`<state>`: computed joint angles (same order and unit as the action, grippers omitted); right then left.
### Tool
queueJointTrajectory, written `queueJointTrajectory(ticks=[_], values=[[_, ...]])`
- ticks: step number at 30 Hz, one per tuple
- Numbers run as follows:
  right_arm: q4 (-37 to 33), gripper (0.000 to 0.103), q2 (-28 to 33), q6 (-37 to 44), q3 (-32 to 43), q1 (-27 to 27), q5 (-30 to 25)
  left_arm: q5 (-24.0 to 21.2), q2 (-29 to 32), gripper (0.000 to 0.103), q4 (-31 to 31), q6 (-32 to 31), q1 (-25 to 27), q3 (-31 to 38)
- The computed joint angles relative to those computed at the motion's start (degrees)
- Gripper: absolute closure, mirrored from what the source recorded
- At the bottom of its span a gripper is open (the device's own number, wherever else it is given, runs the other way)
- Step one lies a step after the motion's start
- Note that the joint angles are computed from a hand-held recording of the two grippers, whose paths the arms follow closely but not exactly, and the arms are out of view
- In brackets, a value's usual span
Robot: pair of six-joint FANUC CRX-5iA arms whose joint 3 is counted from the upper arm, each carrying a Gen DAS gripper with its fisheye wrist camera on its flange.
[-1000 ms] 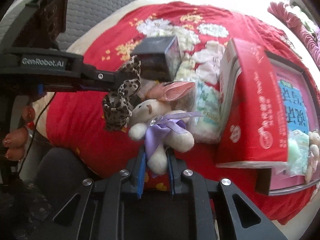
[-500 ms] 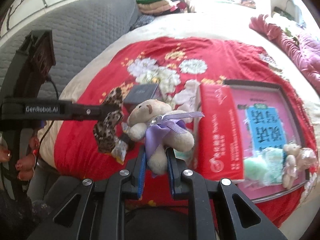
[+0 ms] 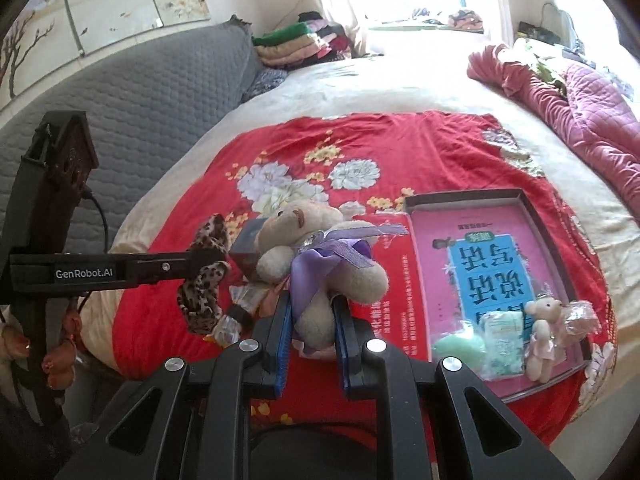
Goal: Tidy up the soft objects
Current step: 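Carry the leopard-print fabric with the left tool while the right tool carries the bear to the tray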
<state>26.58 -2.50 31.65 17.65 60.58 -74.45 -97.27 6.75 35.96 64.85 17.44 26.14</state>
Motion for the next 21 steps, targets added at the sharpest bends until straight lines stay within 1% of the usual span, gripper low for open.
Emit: queueJointTrajectory(ticks=[11, 21], values=[[6.01, 0.084, -3.74, -4.84, -3.14, 0.54, 0.09, 0.97, -0.61, 0.081, -2.30, 0.02, -3.45, 3.61], [13.09, 0.084, -8.51, -10.19, -7.10, 0.55, -3.47, 1.17, -0.23, 0.081, -2.26, 0.27, -8.25, 5.15]])
